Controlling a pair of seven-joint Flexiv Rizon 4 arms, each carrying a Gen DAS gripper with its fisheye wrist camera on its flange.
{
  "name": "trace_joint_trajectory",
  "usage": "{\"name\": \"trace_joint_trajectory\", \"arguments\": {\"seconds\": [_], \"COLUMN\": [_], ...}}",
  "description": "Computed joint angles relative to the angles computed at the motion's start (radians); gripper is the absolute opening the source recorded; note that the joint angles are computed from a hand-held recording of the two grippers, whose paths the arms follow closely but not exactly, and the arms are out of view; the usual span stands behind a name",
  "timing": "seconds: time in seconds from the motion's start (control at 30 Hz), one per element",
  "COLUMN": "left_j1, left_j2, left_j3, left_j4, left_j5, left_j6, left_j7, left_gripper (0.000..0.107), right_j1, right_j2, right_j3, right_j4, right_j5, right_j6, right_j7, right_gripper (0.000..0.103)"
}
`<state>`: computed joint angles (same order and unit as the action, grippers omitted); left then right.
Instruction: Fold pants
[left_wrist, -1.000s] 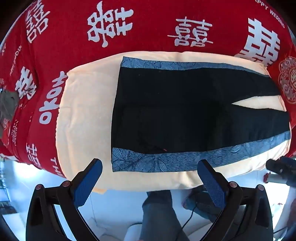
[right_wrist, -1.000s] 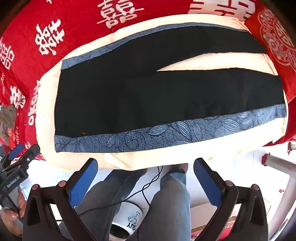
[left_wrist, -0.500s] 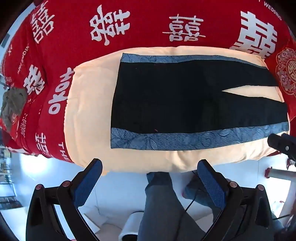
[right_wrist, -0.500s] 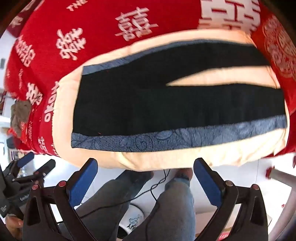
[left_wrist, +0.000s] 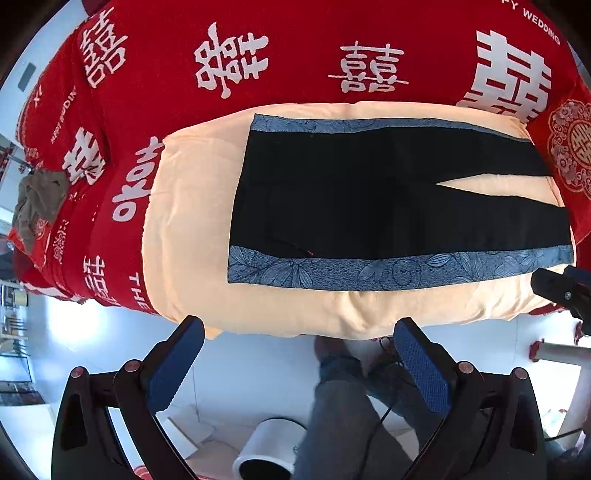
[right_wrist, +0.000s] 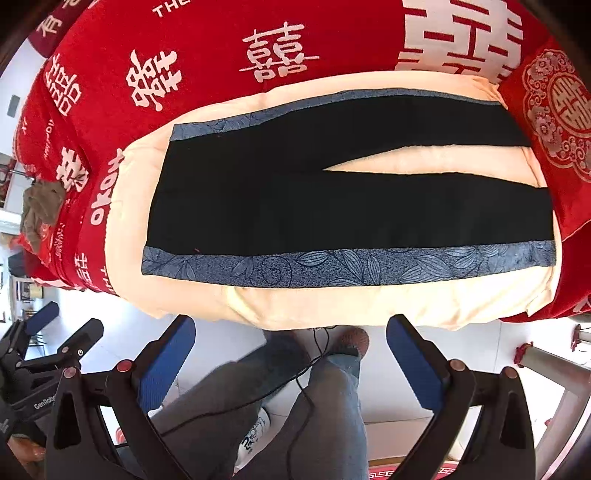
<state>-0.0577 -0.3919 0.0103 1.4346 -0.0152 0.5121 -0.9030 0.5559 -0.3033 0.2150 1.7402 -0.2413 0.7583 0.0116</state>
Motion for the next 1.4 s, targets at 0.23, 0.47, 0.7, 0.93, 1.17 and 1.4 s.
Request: {"name": "trace_joint_trajectory", "arguments": {"seconds": [0.23,0.47,0.7,0.93,1.17,1.4], "left_j1": [0.006,0.013,0.013,0.006,0.0,0.003], "left_j2": [-0.077,-0.133,-0.162,-0.187,-0.192,-0.2], "left_j3": [0.008,0.017,0.01,0.009,0.016,0.015], "left_j4": [-0.109,-0.184,-0.224,-0.261,-0.265,-0.275], "left_j5": [0.029,0.047,0.045,0.041,0.053,0.046], "left_j6": [-0.074,-0.109,-0.12,-0.128,-0.111,-0.116], "left_j7": [0.01,0.018,0.062,0.084,0.082,0.077], "left_gripper": [0.103,0.103,0.103,0.103,0.103,0.103], "right_j1": [0.02,0.027,0.04,0.045,0.039,0.04], "right_j2": [-0.046,-0.094,-0.12,-0.13,-0.135,-0.141], "right_j3": [-0.011,-0.01,-0.019,-0.026,-0.025,-0.028], "right_j4": [-0.06,-0.113,-0.17,-0.187,-0.191,-0.207], "right_j5": [-0.001,0.035,0.033,0.034,0.038,0.037], "right_j6": [-0.049,-0.062,-0.13,-0.147,-0.141,-0.154], "right_j7": [0.053,0.091,0.086,0.106,0.108,0.098], "right_gripper": [0.103,0.103,0.103,0.103,0.103,0.103]}}
